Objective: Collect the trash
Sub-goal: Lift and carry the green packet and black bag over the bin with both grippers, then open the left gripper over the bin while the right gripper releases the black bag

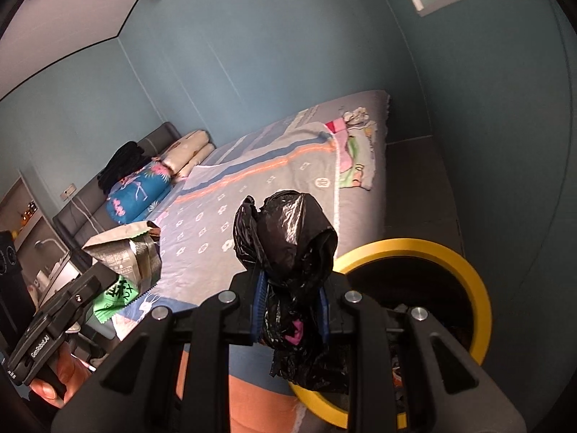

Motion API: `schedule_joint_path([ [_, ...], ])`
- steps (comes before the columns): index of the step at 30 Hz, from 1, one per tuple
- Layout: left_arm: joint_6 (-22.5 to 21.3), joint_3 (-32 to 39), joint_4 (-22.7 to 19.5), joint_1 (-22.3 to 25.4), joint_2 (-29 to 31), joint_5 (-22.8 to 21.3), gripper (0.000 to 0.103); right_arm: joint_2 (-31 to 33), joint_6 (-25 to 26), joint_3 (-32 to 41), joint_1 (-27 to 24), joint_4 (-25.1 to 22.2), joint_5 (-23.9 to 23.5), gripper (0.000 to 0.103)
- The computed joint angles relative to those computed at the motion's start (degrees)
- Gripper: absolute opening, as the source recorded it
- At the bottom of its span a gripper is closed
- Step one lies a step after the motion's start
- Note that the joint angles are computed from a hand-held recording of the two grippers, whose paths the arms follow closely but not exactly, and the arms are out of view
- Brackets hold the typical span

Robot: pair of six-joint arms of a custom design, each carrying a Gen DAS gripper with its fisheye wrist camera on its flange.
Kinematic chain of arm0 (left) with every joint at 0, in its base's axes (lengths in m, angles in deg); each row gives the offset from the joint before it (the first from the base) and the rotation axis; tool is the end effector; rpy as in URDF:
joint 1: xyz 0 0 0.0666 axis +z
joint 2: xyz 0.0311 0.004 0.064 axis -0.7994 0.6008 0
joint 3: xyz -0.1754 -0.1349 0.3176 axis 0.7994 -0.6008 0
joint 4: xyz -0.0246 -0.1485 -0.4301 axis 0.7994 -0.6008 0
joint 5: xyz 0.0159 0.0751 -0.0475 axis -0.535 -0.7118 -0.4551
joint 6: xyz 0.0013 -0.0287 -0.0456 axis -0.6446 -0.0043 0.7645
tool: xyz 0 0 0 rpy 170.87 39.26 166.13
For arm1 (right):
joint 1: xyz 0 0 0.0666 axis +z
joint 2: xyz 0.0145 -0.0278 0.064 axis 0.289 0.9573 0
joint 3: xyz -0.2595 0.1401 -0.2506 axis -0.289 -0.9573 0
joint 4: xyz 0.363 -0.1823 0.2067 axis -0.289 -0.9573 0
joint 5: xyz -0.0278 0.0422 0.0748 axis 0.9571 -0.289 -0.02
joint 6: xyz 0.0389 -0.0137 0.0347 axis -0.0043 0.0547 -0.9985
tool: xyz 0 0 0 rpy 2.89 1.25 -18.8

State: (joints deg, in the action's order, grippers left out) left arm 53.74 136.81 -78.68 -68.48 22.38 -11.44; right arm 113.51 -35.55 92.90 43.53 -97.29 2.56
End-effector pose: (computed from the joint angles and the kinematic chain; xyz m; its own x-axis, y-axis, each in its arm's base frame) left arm 0.4672 -0.1415 0.5126 -0.4181 0.1552 -0.8951 0.5531 0.8251 -0.1153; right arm 0.4039 0.1990 0.4948 -0.5676 0.3301 -0.7543 -0.0713 0.8930 0.4444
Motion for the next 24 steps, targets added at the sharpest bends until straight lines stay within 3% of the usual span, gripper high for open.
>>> schedule_joint_path([
  [6, -1.5, 2.8, -0.9, -1.4, 4.9, 0.9, 0.007, 0.2, -0.9, -1.0, -1.7, -0.4, 0.6, 0.023],
  [16, -1.6, 7.0, -1.3, -3.1, 12.8, 3.4, 0.007, 1.5, -3.2, -3.2, -6.5, -0.1, -3.5, 0.023],
  [24, -2.7, 10.3, -2.8, -4.0, 17.0, 3.8, 0.008, 2.8, -4.5, -3.5, -7.3, 0.4, -4.1, 0.024],
])
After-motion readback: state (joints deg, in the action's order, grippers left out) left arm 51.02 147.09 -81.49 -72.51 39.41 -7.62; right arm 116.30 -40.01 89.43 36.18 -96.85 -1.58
